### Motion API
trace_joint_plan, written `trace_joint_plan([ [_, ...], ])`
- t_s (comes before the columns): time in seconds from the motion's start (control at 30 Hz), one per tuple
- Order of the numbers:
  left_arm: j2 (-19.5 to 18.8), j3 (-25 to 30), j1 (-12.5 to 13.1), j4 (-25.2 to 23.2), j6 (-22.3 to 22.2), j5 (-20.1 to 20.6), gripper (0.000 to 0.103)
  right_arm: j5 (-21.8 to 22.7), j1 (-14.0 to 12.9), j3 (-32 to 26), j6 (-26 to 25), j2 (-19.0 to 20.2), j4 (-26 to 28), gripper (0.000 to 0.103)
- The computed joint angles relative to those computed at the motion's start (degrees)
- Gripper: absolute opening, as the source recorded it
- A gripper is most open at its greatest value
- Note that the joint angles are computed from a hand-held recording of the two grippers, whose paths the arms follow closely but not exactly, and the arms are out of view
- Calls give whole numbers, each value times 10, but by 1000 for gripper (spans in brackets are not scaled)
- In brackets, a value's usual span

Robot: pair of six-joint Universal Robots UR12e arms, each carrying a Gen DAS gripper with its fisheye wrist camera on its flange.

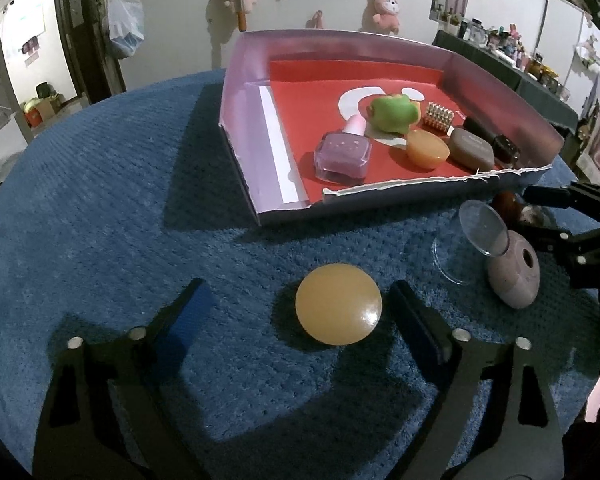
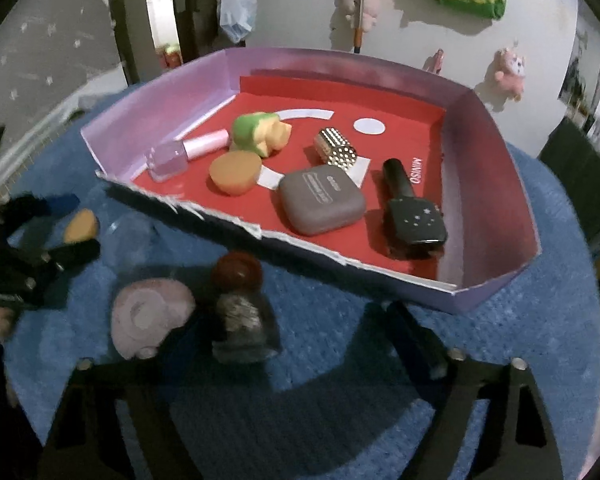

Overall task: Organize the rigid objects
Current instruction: 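Close left gripper on the tan sponge while right gripper closes on the red-capped jar, then carry the sponge and jar over the red-lined box and lower them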

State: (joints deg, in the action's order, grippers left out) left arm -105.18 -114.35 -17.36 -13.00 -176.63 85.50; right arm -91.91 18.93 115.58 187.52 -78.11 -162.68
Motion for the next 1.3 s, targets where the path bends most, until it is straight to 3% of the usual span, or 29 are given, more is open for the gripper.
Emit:
trace_joint_plan([
  [0.1, 0, -1, -1, 5, 5, -2, 77, 8, -1, 3, 3, 2, -15, 68],
  [0.13, 0, -1, -1, 7, 7, -3, 68, 13, -2, 4, 2, 2, -19, 66],
  [0.2, 1, -3, 1, 13, 14, -17, 51, 23, -1, 6, 0, 3, -30, 50],
  [0.23, 1, -4, 2, 16, 17, -24, 37, 34, -2, 10, -4, 2, -39, 41],
  [0.27, 1, -4, 1, 17, 20, -25, 36, 49, -4, 11, -6, 1, -41, 34],
  [0.37, 4, -8, -2, 27, 26, -18, 35, 45, 0, 14, 0, 0, -50, 34],
  [0.7, 28, -28, -4, 70, 43, -49, 35, 39, 7, 40, 25, -29, -106, 33],
  [1.2, 30, -43, -7, 33, 50, -76, 36, 30, 16, 70, 31, -41, -81, 33],
  [1.3, 27, -43, -12, 30, 53, -66, 45, 35, 13, 74, 39, -43, -86, 38],
])
